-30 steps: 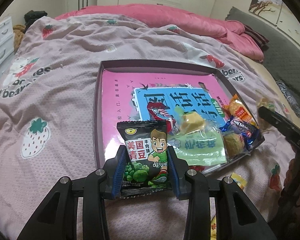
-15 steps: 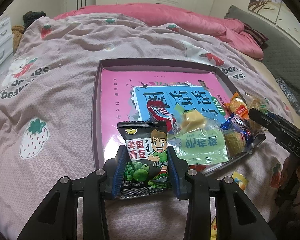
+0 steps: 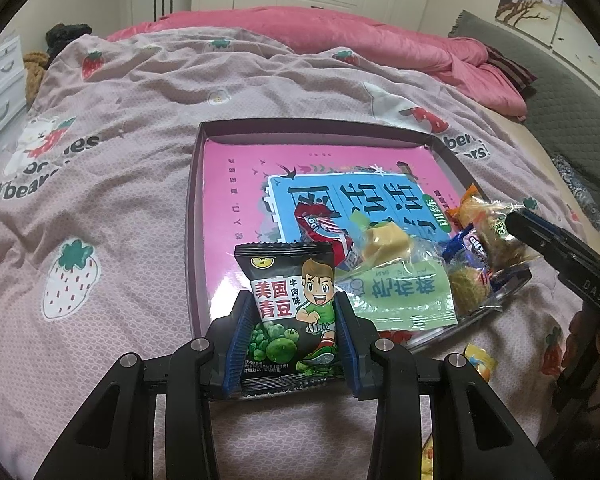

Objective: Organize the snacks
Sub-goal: 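Lower the green pea bag and bread bag into the tray with both tools, then open both tools to release the two bags into the tray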

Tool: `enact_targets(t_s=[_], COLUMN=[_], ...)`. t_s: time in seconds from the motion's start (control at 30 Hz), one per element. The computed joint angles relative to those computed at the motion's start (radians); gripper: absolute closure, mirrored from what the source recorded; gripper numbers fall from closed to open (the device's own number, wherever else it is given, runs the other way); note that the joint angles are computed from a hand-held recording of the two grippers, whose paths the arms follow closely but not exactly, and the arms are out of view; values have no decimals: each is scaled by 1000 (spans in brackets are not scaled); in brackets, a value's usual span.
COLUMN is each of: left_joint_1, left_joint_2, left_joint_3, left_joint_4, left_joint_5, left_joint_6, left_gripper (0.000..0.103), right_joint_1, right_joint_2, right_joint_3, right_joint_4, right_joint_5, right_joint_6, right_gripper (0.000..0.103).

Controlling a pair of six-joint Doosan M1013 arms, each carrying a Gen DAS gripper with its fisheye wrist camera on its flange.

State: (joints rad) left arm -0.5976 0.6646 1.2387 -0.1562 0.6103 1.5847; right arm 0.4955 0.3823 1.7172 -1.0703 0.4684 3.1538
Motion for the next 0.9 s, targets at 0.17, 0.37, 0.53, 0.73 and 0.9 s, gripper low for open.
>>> enact_targets(t_s=[0.17,0.37,0.53,0.73,0.9], left_joint_1=[0,1,1,1,1], left_joint_2=[-2,-9,-11,-18,-27], left_joint_3=[2,8,7,12,18], left_joint_4=[6,-3,-4,-15,-24], left_joint_5=[-3,-20,-18,-25,-34], left_joint_6=[-8,5,10,22,31], left_gripper=[60,54,52,45,42], right_joint_1=[2,5,8,10,15], right_joint_2=[-2,-11,-14,-17,-22], right_joint_3=[1,11,12,15,19], right_joint_4=[-6,-48,-58,-80,-113], right_joint_5=[6,8,11,8,8], right_joint_6=[7,46,52,72,102], right_gripper=[53,53,53,47,45])
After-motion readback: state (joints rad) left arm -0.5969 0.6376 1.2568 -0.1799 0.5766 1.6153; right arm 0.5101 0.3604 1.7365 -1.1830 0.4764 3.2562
